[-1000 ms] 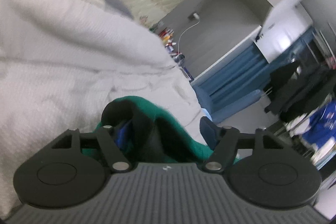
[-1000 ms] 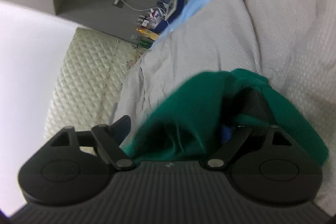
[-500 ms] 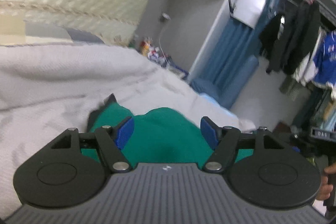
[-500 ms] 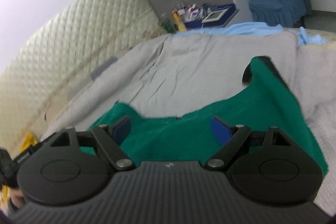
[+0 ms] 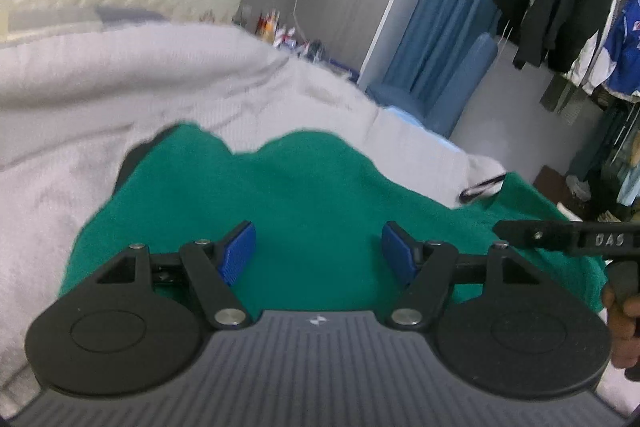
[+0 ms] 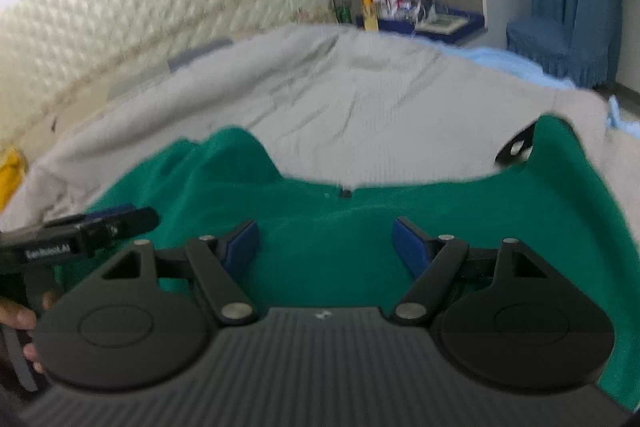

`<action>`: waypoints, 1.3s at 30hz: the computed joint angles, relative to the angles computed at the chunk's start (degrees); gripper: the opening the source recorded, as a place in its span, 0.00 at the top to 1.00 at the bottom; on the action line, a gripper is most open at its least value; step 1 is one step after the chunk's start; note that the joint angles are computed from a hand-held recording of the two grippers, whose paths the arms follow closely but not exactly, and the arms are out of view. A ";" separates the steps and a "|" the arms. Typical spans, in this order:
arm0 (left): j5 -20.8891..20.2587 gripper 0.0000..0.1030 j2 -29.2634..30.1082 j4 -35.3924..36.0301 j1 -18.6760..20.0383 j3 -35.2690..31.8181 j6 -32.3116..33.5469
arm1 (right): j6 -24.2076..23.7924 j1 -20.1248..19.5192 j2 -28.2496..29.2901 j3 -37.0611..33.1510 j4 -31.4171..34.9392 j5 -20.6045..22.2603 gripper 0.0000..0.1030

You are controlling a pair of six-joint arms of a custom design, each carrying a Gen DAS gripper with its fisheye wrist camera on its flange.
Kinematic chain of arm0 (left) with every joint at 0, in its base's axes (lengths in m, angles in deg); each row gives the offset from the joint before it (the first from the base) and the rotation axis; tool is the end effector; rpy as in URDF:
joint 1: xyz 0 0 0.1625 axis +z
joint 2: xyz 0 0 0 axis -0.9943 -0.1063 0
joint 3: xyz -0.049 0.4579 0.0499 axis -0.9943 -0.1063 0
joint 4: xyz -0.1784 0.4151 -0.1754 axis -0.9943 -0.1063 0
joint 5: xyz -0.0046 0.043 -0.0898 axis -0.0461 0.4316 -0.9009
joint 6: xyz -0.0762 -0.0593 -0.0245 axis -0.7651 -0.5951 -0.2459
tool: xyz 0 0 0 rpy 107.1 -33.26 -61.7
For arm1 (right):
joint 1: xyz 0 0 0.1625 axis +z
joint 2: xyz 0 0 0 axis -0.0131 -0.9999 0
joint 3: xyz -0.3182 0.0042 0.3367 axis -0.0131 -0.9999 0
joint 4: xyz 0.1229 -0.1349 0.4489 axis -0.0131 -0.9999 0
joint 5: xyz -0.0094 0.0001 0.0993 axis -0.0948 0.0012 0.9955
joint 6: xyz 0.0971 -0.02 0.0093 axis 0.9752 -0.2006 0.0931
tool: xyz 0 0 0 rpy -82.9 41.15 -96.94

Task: Fold large clothes
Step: 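Release the folded hoodie with both grippers and smooth it flat, then grasp the folded hoodie end with both grippers and roll it over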

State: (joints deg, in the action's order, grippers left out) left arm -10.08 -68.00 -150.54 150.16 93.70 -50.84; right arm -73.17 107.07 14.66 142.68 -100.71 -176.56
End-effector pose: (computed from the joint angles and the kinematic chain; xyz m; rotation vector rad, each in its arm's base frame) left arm -0.0341 -0.5849 0.3153 0.0301 2.2276 -1.3926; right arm 0.3447 -0.7487 0.0010 1.1512 -2.6280 0.6794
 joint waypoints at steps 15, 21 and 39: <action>3.09 0.27 3.35 5.30 1.71 -2.91 -3.27 | -1.10 0.10 4.59 -3.48 1.39 -4.71 0.24; 6.22 0.26 -0.57 1.79 -2.74 1.89 -6.36 | 5.40 0.10 -0.03 2.04 -2.93 -1.51 0.26; 11.91 0.16 -16.04 19.26 -12.43 15.83 -43.73 | 30.68 -3.40 -12.42 16.10 -1.43 2.79 0.09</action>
